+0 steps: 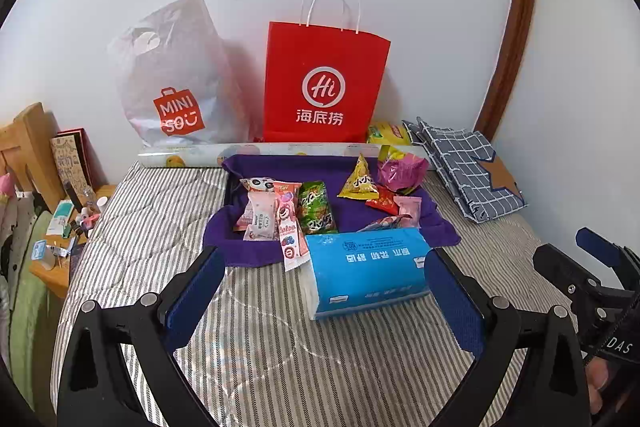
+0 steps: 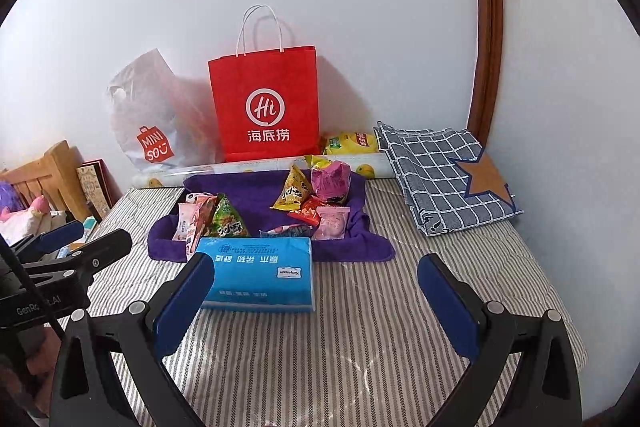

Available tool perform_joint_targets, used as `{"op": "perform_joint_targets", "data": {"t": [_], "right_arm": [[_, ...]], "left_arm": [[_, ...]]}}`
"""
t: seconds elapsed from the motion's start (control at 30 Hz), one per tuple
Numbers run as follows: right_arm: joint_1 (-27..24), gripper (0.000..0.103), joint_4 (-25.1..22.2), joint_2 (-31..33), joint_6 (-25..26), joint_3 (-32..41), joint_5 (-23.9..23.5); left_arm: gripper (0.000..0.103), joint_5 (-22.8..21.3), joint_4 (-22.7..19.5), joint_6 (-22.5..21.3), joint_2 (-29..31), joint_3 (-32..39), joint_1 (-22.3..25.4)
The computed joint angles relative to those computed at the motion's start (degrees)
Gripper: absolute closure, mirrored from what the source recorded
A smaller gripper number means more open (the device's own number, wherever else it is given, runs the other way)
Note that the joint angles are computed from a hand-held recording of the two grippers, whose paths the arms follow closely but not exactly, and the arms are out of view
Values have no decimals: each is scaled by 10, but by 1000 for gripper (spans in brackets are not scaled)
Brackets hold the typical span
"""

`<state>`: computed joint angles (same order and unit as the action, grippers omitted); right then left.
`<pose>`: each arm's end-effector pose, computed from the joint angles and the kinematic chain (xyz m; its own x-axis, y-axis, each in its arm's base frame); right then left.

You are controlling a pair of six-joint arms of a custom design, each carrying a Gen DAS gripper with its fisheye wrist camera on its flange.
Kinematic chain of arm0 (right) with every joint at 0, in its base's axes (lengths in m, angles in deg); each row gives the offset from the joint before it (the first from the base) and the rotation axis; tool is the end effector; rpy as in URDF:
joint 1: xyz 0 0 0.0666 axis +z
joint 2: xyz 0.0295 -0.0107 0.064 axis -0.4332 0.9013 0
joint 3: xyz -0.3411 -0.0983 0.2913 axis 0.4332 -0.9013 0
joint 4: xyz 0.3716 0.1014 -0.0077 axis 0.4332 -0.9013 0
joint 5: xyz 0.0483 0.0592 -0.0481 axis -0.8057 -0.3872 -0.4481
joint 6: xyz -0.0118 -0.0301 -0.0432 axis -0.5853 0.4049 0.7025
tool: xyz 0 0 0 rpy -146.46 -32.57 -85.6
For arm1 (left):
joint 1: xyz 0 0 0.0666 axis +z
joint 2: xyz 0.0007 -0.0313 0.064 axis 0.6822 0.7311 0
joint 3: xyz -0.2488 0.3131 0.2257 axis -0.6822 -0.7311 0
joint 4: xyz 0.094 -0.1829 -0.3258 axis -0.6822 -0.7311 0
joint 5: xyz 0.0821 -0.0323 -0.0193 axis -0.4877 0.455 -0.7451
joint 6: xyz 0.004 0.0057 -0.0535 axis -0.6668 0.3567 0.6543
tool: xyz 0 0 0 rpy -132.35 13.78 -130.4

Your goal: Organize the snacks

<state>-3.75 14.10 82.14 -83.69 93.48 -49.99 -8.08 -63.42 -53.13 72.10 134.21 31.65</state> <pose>0.6666 0.2757 0.5170 -0.5285 -0.2950 -0.7960 -0.5578 0.8275 0.0637 0.5630 -0.1017 0.5212 -0.5662 -0.3436 -0.7492 -0.3625 0.9201 -0.1481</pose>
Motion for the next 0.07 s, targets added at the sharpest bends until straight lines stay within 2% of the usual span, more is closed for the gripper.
{"op": "perform_joint_targets", "data": {"t": [0.07], "right_arm": [[0, 0, 0, -1, 0, -2, 0]], "left_arm": [[4, -1, 2, -1, -1, -1, 0]]}}
